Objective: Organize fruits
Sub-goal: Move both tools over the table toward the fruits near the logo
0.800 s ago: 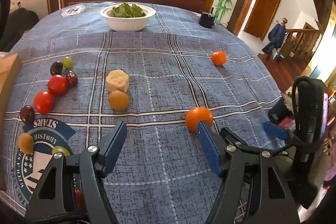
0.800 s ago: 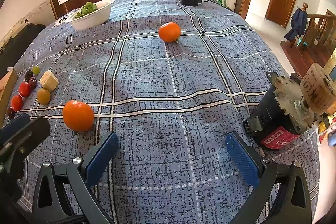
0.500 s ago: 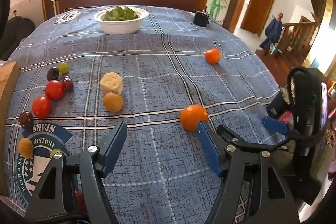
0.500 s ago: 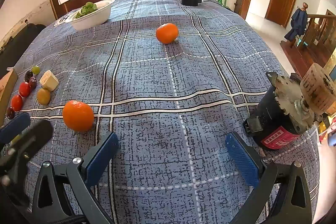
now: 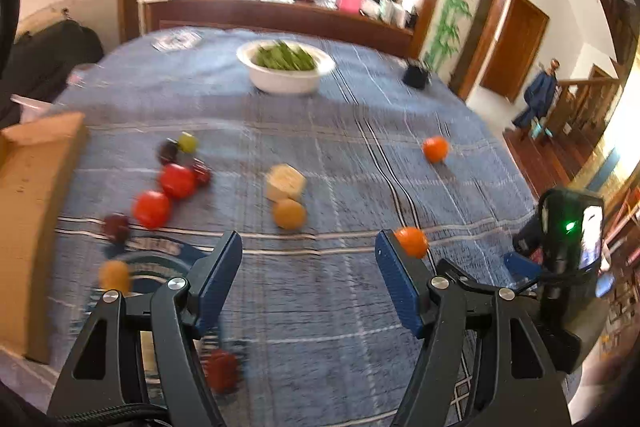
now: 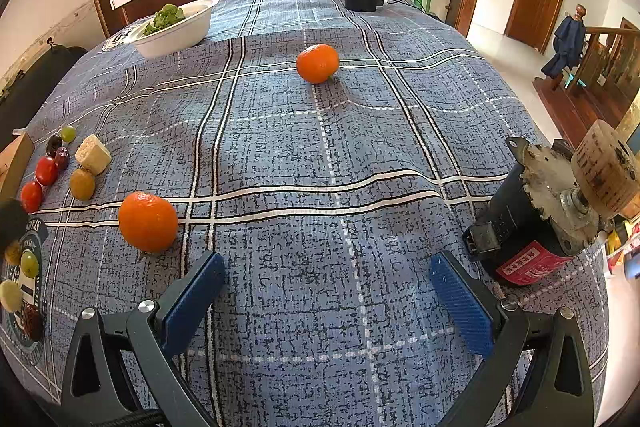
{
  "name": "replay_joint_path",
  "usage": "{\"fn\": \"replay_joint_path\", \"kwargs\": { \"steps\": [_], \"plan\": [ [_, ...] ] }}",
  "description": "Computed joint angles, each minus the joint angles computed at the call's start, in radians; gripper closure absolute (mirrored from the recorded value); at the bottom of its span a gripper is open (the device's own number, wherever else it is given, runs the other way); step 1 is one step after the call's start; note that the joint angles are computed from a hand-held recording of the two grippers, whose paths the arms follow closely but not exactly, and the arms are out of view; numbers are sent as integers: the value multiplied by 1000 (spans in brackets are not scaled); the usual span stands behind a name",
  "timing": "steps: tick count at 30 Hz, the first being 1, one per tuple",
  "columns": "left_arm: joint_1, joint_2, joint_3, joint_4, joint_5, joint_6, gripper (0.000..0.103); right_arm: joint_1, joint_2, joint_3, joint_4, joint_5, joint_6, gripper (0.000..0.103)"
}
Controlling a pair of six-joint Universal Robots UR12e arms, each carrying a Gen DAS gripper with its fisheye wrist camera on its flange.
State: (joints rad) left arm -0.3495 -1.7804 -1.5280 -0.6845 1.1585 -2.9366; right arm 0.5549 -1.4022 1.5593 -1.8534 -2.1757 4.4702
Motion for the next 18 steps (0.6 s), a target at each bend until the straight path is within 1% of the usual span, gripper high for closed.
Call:
{"fn": "replay_joint_path", "kwargs": {
  "steps": [2,3,6,8,9,10,11,12,13,14,16,17,18],
  "plan": [
    [5,7,5,5,31,-23,35,0,1,-2,3,0,2,0],
    [7,12,5,7,38,-21,35,0,1,-1,1,-1,2,0],
    [9,27,-1,1,121,1,34,0,1,-1,1,0,1,0],
    [26,44,-22,1,125,9,34,-1,4,-10,15,4,26,0],
    [30,47,-26,-1,132,11,34,-8,4,-20,10,44,-7,0],
    [37,54,-36,0,139,14,34,-17,-6,-14,-35,104,-78,0],
    [44,60,-45,-2,139,16,34,-20,-17,3,-121,143,-130,1],
    [49,65,-51,-11,143,15,34,-14,-31,27,-225,153,-141,2],
    [55,69,-54,-27,142,16,34,-1,-37,49,-317,129,-121,2],
    [60,73,-57,-38,137,21,34,13,-38,51,-370,106,-122,3],
    [66,81,-65,-49,144,29,34,51,-43,66,-534,20,-159,2],
    [69,85,-68,-50,146,29,34,69,-44,76,-639,-29,-188,0],
    [74,86,-69,-55,141,28,34,85,-45,81,-743,-56,-185,0]
  ]
}}
